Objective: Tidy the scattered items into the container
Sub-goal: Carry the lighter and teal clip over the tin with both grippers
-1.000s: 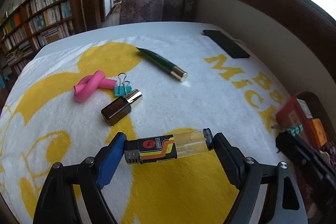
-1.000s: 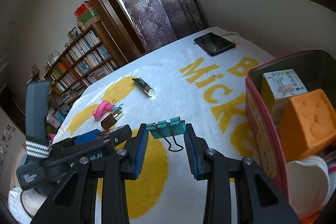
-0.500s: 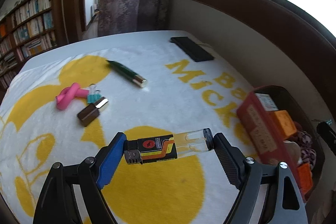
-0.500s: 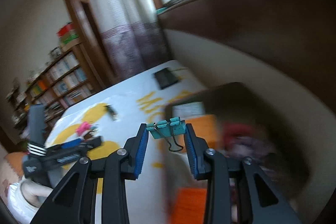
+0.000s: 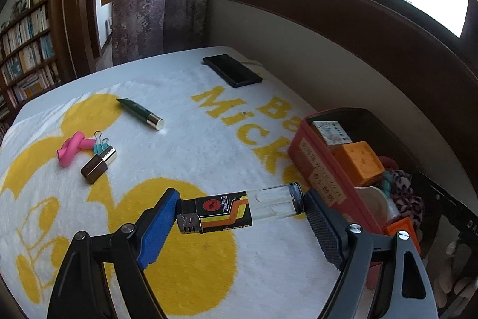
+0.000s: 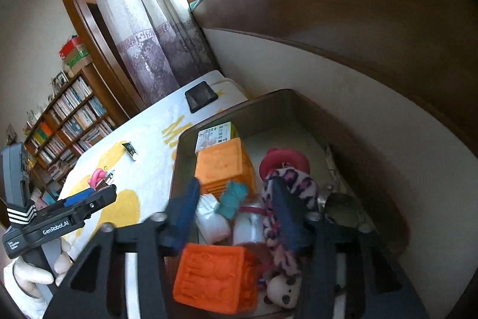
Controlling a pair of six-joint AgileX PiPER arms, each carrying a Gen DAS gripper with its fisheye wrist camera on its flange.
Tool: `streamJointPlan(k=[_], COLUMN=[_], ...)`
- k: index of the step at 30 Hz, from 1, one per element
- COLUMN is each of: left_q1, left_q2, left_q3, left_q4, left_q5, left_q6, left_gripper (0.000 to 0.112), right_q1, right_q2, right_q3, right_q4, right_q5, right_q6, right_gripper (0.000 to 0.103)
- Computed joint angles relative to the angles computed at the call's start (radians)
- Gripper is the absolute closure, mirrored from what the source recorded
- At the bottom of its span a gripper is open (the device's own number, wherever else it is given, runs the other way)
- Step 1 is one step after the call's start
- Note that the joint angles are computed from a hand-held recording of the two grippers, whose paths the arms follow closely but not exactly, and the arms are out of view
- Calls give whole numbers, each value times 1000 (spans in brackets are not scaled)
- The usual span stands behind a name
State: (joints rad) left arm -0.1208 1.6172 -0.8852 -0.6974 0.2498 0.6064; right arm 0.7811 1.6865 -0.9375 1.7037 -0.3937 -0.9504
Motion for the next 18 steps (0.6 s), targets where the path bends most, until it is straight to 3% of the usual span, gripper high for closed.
streamJointPlan(k=[5,14,18], left_q1=[-52,-210,-293], left_q2=[-8,-13,13], left_q3=[-11,-49,-95], left_q4=[53,160,231], left_q5=[9,36,46], left_q6=[-53,-154,-226], left_gripper=[26,26,26], right_q1=[23,7,11], right_q2=[-64,-188,-227], right_q3=[61,163,185], right_q4=[-58,-302,-345], right_q5=[-56,-24,-38], right_q6=[66,351,391], right_gripper=[31,28,27])
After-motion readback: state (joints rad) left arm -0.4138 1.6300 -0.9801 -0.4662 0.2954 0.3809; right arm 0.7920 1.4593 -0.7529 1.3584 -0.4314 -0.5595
